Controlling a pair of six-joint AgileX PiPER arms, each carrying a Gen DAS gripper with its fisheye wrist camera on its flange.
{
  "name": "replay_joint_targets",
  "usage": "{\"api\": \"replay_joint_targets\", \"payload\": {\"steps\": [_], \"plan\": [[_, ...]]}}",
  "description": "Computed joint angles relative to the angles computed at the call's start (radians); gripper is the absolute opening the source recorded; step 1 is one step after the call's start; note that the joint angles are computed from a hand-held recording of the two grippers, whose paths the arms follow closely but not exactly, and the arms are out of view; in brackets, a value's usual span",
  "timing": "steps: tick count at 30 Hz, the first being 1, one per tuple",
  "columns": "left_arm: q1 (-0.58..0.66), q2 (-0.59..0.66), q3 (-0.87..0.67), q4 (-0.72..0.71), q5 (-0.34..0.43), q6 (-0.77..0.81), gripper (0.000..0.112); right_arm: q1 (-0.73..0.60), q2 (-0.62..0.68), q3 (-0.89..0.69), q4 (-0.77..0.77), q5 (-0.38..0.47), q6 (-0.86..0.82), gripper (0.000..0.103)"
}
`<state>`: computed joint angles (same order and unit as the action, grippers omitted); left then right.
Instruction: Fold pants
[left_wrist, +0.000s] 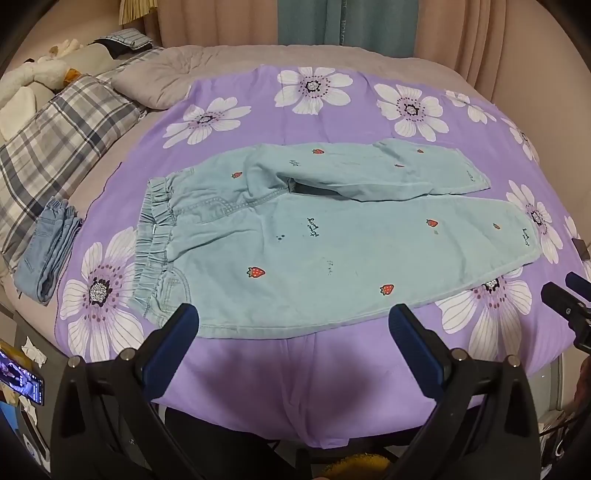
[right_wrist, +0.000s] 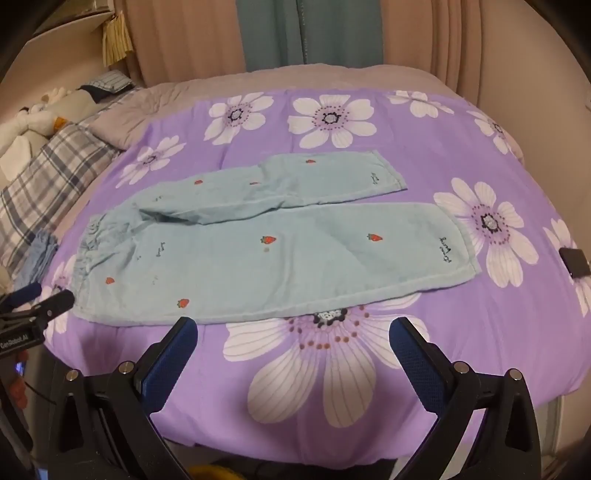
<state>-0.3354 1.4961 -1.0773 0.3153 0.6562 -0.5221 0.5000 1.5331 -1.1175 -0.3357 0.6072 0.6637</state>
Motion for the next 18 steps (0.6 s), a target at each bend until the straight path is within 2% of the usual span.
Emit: {"api": "replay_joint_targets", "payload": {"steps": [5,8,11,14,18], "plan": [[-0.010,-0.002,0.014,0.015,-0.015,-0.023,0.103,-0.012,0.012,-0.001,0.025,-0.016,-0.026,0.103],[-0.012,0.002,0.007,0.007,-0.009,-0.015,0.103,0.012,0.000,0.030,-0.029,-0.033,0.031,0.103],[-0.020,0.006,-0.003,0.011,-0.004,-0.026,0.103,0.005,0.011,-0.013,0.010,0.002,-0.007,0.103],[-0.023,0.004,-0.001,0.014,0.000,-0.027,0.103,-0.003,0.000,0.018,-0.007,-0.033,0.007,0.103],[-0.024,0.006,-0.005,0.014,0.003,-0.030,0.103,-0.003,-0.002,0.016,0.001,-0.029,-0.003,0.103]]}}
